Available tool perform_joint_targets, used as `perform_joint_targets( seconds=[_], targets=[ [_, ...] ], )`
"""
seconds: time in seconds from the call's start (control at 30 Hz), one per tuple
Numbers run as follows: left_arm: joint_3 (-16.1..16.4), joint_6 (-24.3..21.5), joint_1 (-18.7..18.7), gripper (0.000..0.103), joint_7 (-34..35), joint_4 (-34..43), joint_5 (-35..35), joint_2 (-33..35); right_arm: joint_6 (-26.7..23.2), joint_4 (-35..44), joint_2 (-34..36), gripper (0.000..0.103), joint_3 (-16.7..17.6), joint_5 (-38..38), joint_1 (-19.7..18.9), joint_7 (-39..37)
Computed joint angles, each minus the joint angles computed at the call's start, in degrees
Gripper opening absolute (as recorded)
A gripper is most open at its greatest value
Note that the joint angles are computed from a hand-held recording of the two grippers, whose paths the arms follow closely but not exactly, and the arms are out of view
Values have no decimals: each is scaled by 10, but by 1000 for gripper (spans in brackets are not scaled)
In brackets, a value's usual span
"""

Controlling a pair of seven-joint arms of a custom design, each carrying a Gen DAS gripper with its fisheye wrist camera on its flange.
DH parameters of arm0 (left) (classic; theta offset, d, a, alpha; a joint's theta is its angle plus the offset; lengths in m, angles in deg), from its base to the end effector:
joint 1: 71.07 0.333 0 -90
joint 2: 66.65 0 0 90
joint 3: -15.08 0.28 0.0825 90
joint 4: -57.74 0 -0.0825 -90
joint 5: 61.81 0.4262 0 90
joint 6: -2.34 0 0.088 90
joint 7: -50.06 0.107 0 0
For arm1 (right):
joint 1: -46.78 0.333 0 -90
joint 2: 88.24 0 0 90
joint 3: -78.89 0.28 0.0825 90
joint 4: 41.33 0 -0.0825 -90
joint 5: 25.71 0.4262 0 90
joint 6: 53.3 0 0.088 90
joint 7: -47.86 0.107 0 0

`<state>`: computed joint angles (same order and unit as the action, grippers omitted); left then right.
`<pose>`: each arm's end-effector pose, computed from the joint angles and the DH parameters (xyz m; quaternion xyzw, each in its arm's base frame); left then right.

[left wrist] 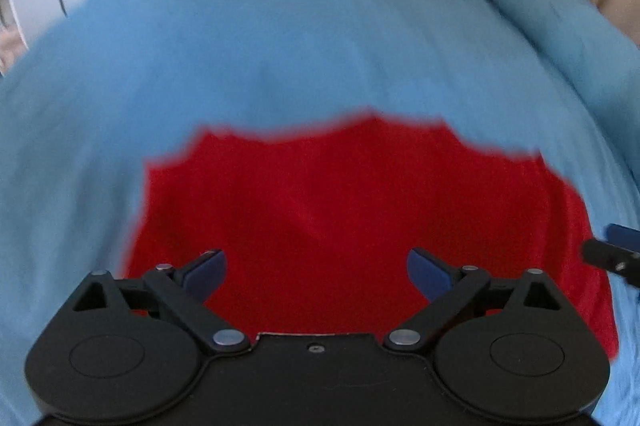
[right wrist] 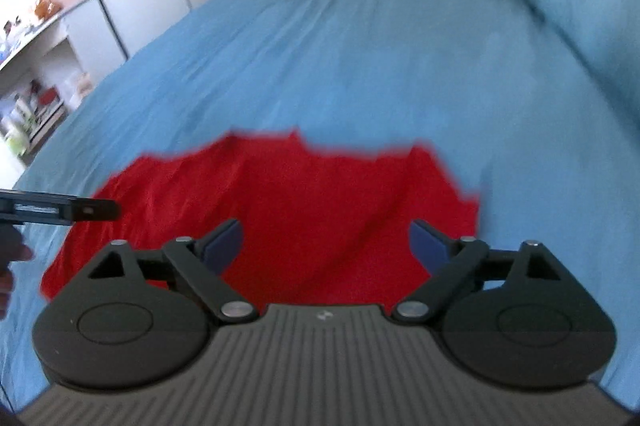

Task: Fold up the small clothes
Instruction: 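Lay the hem over the collar and open both tools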

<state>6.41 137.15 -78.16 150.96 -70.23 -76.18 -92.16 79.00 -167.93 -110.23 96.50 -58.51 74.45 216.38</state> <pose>0.4982 -0.1519 0.5639 -0.5515 0.7832 -0.2556 0.1307 0.3771 0.3822 0.5362 -0.5594 0.7426 -0.2276 0.2893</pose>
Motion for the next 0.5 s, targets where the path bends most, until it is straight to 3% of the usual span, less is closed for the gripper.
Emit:
perform_joint_targets(
  seconds=[0.13,0.23,0.4,0.5],
  targets=[
    [-13,4,-1,99,-10,-55,15,-21,-17,-17,19,103,3,42,19,21],
    [-12,30,-7,103,-2,-80,17,-29,3,-51,7,103,11,14,21,52],
    [-24,-15,0,103,-31,-44,46,-7,-34,-20,26,103,7,15,34,-4],
    [-21,-48,2,103,-38,-11,56,19,-69,-10,7,103,22,2,38,31]
  ],
)
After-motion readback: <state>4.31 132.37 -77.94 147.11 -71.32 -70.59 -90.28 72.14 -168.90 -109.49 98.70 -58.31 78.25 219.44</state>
